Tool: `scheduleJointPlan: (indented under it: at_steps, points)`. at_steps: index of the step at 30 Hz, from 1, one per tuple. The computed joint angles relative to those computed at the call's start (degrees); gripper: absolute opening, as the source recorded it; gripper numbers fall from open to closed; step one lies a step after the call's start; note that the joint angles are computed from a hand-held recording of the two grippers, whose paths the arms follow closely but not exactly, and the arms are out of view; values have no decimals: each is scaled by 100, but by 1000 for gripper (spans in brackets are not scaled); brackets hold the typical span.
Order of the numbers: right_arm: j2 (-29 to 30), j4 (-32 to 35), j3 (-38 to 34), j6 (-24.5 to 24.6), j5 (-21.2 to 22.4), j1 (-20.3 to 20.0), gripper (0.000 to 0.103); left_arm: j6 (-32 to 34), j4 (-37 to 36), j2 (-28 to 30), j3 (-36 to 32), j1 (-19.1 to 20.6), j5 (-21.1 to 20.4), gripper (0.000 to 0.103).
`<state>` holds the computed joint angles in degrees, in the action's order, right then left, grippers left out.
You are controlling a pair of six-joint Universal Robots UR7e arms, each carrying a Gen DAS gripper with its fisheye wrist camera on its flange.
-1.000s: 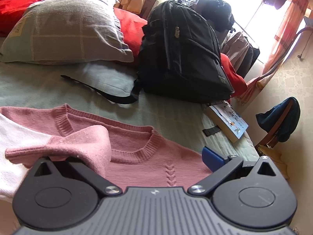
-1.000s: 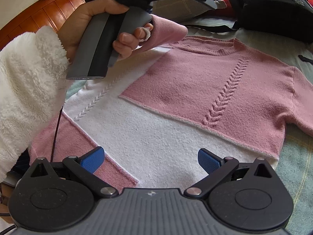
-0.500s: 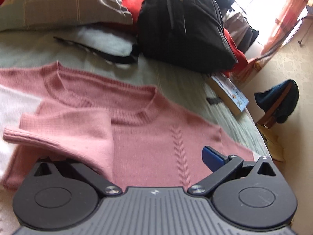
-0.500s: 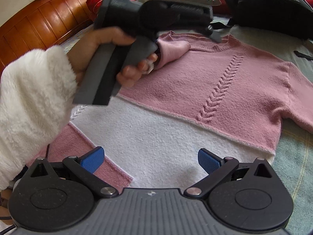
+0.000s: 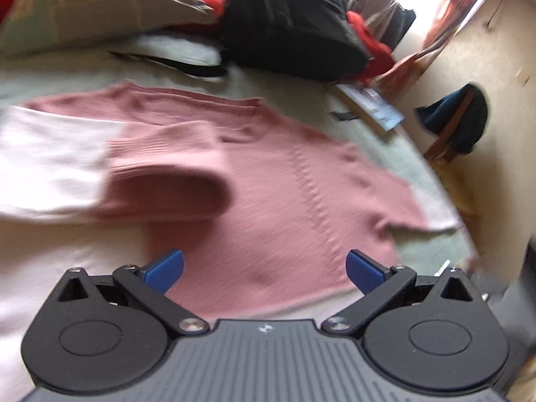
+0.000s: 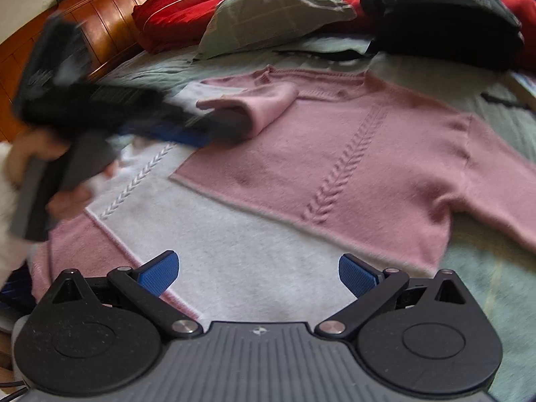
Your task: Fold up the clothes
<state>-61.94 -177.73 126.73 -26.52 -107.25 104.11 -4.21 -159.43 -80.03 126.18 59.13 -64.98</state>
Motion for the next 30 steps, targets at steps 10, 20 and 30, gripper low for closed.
scheduleJointPlan:
  at_steps: [10,20,30]
  points:
    - [528,-197,-783,-475,-628,347,103,147,-31,-1361,1509,-989,1798,102]
    - [1927,325,-2351,-516,-1031,757,103,-430,682,-2164,2333,-1829,2859,102]
    - [3059,-592,-3317,-544,-2048,826,103,-825,1237,-2960,2563,-1909,2940,102]
